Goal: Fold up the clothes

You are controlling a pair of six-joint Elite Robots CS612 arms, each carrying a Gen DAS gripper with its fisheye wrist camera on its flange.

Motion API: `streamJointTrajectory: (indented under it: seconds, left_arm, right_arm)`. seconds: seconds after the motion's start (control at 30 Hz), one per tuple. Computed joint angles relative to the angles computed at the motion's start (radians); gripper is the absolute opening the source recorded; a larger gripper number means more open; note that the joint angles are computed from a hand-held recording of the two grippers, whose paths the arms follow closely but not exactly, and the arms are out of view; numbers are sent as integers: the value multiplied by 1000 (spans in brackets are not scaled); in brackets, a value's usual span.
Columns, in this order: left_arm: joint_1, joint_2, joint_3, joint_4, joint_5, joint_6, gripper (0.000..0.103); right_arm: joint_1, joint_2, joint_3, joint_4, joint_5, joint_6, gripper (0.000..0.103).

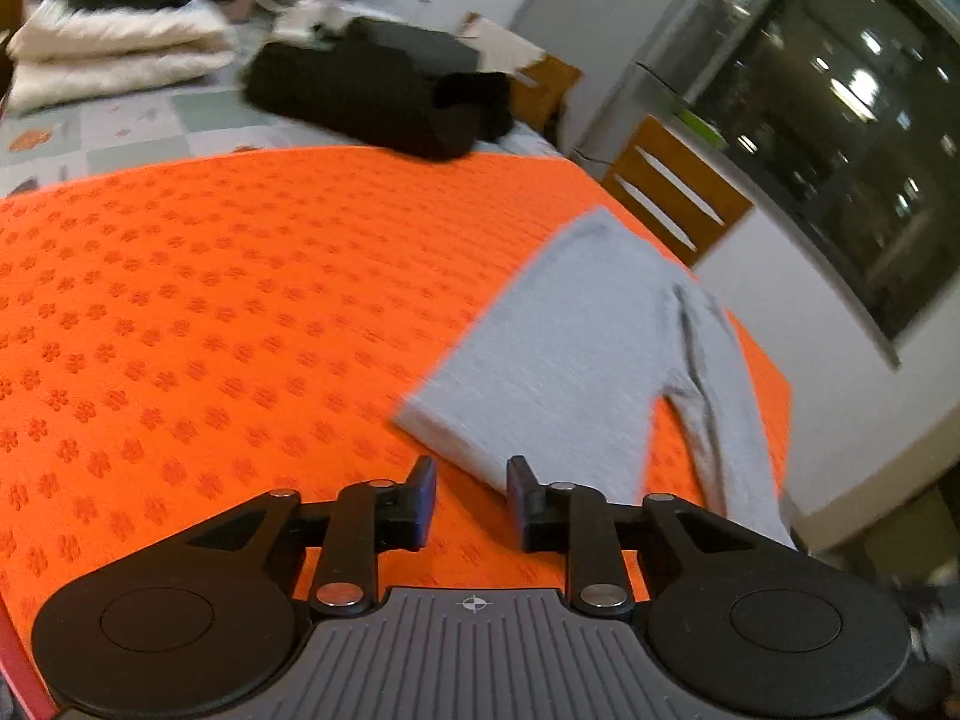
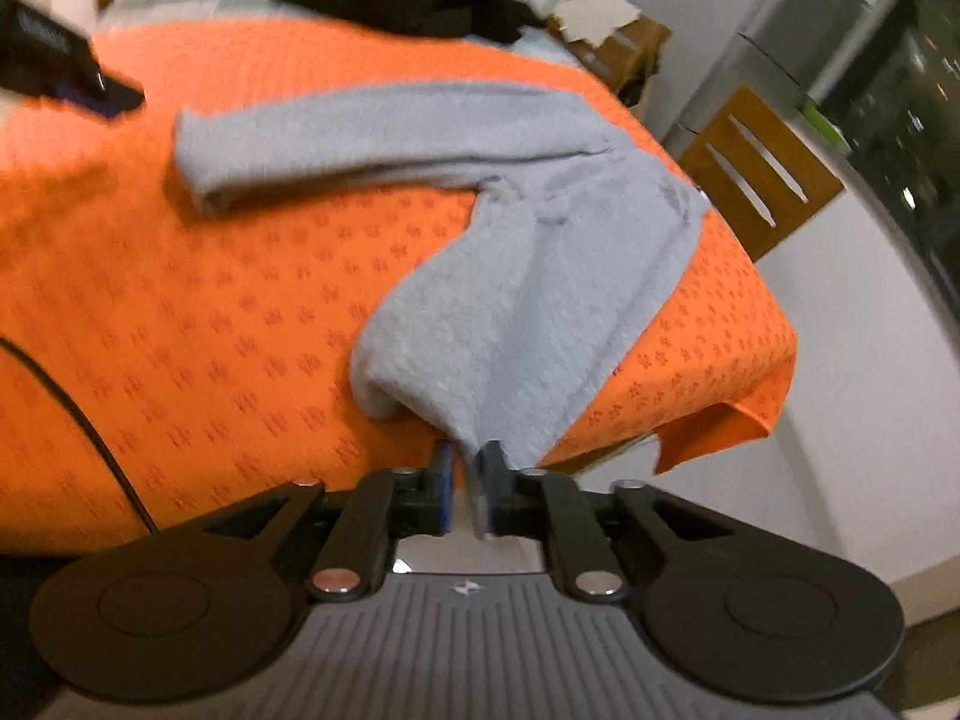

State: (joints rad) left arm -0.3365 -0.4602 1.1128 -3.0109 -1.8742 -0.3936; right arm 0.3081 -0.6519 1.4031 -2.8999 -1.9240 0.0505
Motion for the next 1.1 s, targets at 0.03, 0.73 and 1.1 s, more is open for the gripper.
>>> streamJointTrajectory:
  seconds: [0.03, 0.73, 1.1]
  left_arm:
    - [2, 12, -22, 13, 0, -28, 30]
    - [-17, -14, 4, -19, -18, 291, 45]
    - [-20, -42, 64, -77, 15, 348, 48]
  right_arm:
    - [2, 2, -1, -18, 4, 12, 28]
    - [35, 96, -106, -30, -25, -836, 38]
    - [20, 100, -115, -9, 1, -967, 14]
